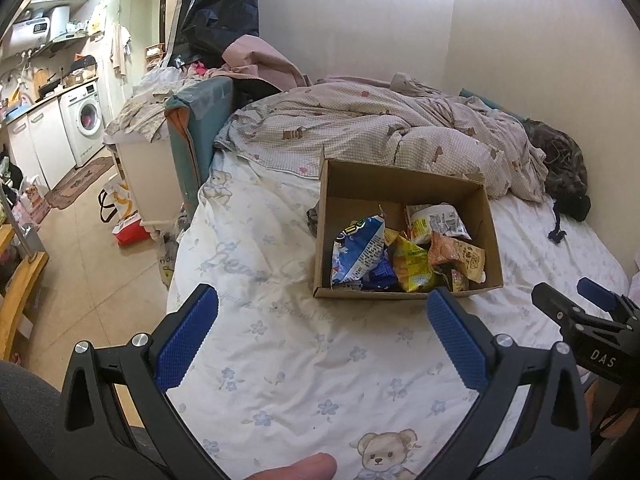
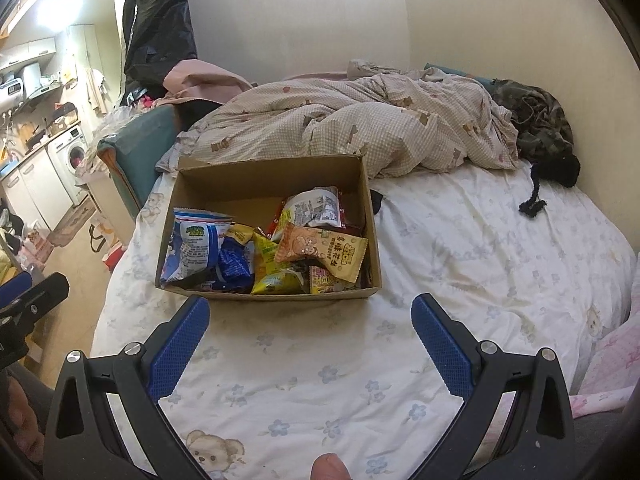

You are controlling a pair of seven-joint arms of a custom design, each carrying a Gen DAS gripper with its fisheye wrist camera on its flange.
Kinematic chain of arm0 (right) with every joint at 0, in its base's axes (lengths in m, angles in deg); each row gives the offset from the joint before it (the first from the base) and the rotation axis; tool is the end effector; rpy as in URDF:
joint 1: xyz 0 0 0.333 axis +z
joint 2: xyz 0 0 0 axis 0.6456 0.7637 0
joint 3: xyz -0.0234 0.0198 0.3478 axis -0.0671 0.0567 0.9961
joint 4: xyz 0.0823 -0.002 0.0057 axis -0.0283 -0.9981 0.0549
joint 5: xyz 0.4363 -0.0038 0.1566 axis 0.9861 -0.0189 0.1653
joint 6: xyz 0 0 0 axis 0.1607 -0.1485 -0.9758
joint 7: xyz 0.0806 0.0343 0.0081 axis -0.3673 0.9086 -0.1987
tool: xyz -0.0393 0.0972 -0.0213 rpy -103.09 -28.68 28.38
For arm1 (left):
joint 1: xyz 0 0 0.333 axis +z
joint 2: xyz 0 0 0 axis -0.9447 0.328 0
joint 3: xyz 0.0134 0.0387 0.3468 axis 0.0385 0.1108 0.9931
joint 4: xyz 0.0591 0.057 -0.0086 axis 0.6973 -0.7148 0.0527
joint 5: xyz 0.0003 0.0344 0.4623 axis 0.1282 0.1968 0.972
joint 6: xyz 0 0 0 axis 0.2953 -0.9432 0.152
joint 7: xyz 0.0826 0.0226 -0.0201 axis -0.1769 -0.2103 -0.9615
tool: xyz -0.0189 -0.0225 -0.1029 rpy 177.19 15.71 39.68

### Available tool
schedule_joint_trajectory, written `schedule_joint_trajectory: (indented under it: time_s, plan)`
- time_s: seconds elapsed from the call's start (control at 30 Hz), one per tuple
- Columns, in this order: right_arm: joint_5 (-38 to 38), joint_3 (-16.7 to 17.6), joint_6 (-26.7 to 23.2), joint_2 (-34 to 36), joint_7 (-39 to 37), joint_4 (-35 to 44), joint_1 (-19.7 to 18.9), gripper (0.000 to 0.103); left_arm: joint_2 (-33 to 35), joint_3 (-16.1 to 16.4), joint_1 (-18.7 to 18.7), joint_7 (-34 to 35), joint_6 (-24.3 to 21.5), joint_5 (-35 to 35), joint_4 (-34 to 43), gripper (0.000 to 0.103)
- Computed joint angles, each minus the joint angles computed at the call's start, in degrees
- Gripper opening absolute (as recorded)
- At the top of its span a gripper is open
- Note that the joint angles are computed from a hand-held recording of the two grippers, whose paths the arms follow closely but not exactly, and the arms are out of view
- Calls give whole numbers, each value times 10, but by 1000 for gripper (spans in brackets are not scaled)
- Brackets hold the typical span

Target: Organize snacks

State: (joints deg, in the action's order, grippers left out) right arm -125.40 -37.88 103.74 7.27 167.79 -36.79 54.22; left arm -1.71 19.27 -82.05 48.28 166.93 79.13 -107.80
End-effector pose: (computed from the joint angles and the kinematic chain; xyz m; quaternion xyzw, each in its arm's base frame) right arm 0.6186 0.2086 0.4717 -0.6323 0.6552 -0.2561 0.3245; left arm 0.6273 -0.2552 0.4834 -0.6512 0.6257 -0.3245 0.2813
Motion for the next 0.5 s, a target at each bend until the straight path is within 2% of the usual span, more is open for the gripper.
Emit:
schedule_joint_trajectory:
  time_s: [0.5]
  plan:
    - [-42, 0, 11, -5, 36, -3, -3, 103, 3, 1, -1, 17, -1, -20, -2, 103]
